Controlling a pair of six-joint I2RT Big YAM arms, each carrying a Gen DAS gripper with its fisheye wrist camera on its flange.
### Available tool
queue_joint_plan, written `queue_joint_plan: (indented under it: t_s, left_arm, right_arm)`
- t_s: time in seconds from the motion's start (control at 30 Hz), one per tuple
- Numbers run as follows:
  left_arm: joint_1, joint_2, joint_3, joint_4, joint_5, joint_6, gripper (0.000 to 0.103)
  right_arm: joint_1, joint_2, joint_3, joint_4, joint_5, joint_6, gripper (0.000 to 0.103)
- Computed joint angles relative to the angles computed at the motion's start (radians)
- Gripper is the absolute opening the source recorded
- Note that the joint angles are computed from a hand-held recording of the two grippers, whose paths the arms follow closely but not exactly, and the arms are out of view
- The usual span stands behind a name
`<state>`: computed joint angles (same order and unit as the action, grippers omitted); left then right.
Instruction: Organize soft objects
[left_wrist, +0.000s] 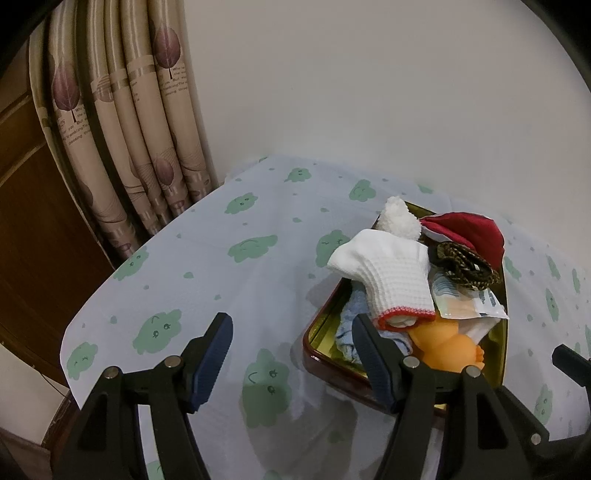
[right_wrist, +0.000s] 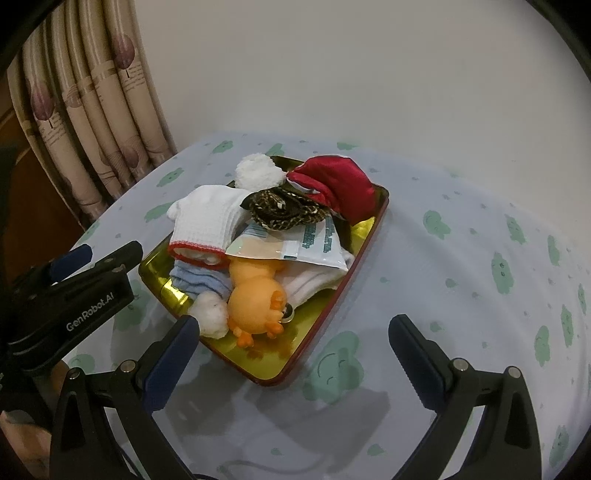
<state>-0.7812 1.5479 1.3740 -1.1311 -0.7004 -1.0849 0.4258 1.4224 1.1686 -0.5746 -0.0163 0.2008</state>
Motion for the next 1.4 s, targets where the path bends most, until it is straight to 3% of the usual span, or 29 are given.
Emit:
queue_joint_plan:
  t_s: [1.03,1.4]
  left_arm:
    - [-0.004,0.018,0.012,-0.027,-0.013,-0.012,0.069]
    - [-0.006,-0.006,-0.012,0.024,-0.021,0.015,0.069]
  right_arm:
    - [0.004,0.022,0.016,-0.008,-0.013,-0.003,0.102]
    - [0.012,0.018,0.009,-0.003,-0.012,-0.018,0.102]
